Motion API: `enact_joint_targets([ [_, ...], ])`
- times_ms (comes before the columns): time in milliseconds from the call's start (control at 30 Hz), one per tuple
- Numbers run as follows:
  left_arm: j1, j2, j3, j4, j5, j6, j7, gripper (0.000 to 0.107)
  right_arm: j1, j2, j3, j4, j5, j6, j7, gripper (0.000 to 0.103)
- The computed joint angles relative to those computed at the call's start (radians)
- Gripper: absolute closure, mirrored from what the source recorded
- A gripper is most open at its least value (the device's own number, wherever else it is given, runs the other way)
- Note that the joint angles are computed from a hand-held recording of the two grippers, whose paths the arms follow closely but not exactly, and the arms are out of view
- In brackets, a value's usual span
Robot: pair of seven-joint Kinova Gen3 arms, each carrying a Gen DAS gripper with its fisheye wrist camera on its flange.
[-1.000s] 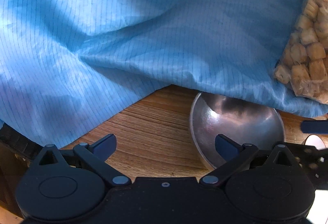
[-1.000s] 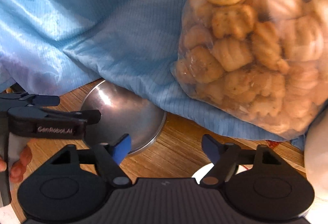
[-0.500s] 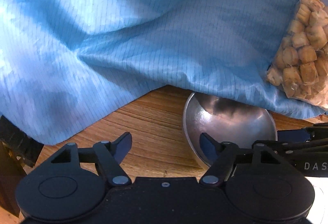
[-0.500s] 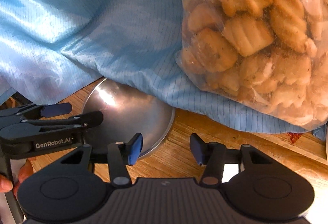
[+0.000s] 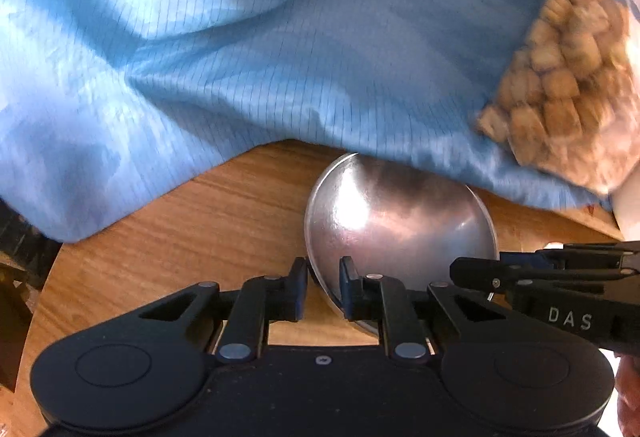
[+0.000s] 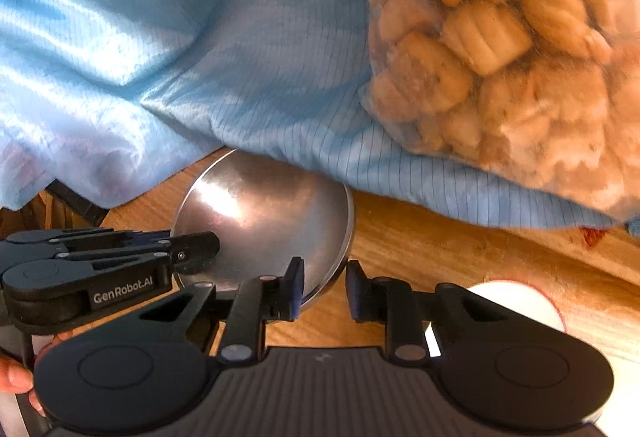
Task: Organize plates and bowls
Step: 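Close both grippers on the steel mixing bowl rim, then lift the steel mixing bowl with both grippers and carry it beside the plate stack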
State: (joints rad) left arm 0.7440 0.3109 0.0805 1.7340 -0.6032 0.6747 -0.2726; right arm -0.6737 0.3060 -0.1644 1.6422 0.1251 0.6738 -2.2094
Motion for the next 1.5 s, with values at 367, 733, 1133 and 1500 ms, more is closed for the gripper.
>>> enact_joint_targets([
  [367,0.082,-0.084,0.063,0.04,-0.094,0.112,0.156,0.09,-0.027,-0.142,-0.03,0.112,0.036,-0.027,-0.061,0.08],
  [733,0.154,-0.096,0.158,-0.001,-0.122,0.189,0.223,0.09,0.042,-0.368,-0.115,0.241,0.018,0.036,-0.086,0.08],
  [1133,0.248,-0.05,0.194,-0.097,-0.057,0.169,0.08,0.088,0.156,-0.643,-0.167,0.352,-0.109,0.194,-0.03,0.08],
  [1500,0.345,0.019,0.174,-0.176,0.054,0.191,-0.012,0.086,0.21,-0.767,-0.103,0.388,-0.278,0.347,0.16,0.08],
])
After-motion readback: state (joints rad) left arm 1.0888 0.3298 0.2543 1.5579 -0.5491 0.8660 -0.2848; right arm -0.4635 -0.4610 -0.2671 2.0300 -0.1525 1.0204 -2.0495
